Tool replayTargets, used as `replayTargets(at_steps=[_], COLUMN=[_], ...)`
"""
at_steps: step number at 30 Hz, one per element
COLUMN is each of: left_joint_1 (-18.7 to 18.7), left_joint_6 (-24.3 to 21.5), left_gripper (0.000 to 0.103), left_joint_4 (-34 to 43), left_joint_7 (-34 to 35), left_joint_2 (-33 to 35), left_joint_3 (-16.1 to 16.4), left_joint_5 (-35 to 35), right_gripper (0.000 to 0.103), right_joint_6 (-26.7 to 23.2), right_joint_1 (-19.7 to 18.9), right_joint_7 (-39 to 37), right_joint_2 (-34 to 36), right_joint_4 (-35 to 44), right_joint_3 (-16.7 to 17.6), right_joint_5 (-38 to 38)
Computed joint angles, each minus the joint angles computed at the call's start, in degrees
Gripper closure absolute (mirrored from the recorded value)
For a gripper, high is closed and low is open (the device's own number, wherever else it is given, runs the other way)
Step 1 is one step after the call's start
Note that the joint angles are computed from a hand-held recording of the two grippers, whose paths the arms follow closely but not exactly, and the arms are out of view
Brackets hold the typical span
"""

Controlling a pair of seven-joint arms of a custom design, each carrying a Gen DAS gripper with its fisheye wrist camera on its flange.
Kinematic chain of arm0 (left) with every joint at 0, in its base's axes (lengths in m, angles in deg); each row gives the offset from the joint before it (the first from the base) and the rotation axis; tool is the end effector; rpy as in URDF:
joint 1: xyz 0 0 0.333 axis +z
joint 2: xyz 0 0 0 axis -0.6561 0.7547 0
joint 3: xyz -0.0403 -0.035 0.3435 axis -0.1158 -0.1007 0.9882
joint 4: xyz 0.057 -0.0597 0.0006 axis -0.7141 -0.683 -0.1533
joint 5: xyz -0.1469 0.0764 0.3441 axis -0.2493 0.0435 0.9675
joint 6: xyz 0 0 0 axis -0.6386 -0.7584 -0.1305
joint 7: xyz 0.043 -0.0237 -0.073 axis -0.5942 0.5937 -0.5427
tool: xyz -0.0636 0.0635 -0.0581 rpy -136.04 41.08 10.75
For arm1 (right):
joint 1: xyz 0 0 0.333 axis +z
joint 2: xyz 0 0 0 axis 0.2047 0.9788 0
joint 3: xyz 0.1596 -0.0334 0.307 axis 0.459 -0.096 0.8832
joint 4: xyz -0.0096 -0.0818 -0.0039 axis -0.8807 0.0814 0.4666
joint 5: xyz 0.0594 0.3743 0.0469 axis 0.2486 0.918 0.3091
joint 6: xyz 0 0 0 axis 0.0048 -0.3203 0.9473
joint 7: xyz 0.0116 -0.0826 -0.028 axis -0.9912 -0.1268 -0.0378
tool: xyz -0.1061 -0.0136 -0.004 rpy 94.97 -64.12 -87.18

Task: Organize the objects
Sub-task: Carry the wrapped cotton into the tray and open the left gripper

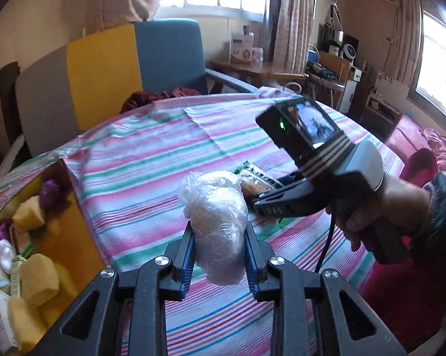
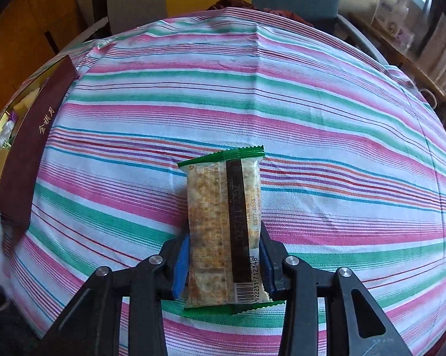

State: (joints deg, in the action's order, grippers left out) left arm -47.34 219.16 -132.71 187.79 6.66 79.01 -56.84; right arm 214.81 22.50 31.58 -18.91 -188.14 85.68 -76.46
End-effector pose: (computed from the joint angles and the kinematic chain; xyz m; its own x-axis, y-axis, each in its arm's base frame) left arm 0.5471 -0.1263 0.5189 -0.7164 -0.6970 0.0300 -0.5058 0.4893 -0.7105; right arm 0.5976 0.1307 0.4535 -0.0738 -0.9972 -0.0144 -0.9154 0.0734 -0.3959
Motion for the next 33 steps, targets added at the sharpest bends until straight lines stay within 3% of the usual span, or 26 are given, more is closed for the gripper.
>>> replayTargets(at_steps=[10, 33], left_joint_1=[1.28, 7.02], left_joint_6=[2.30, 5.66], left_gripper=[0.074, 0.074], left_joint_4=[-0.26, 3.85], left_joint_7=[-1.84, -13.90], left_joint_2=[-2.55, 2.91], left_joint_3=[1.94, 2.95], left_joint_5=[-1.58, 4.23], right_gripper=[0.061, 0.061], right_joint_6=[1.08, 3.04], right_joint_1=[0.60, 1.60], right_joint_7=[2.29, 6.59], right_joint_2=[0.03, 0.61], right_joint_4=[-0.35, -0.72], right_joint_3=[-0.34, -0.75], right_joint_5=[-2.97, -9.44])
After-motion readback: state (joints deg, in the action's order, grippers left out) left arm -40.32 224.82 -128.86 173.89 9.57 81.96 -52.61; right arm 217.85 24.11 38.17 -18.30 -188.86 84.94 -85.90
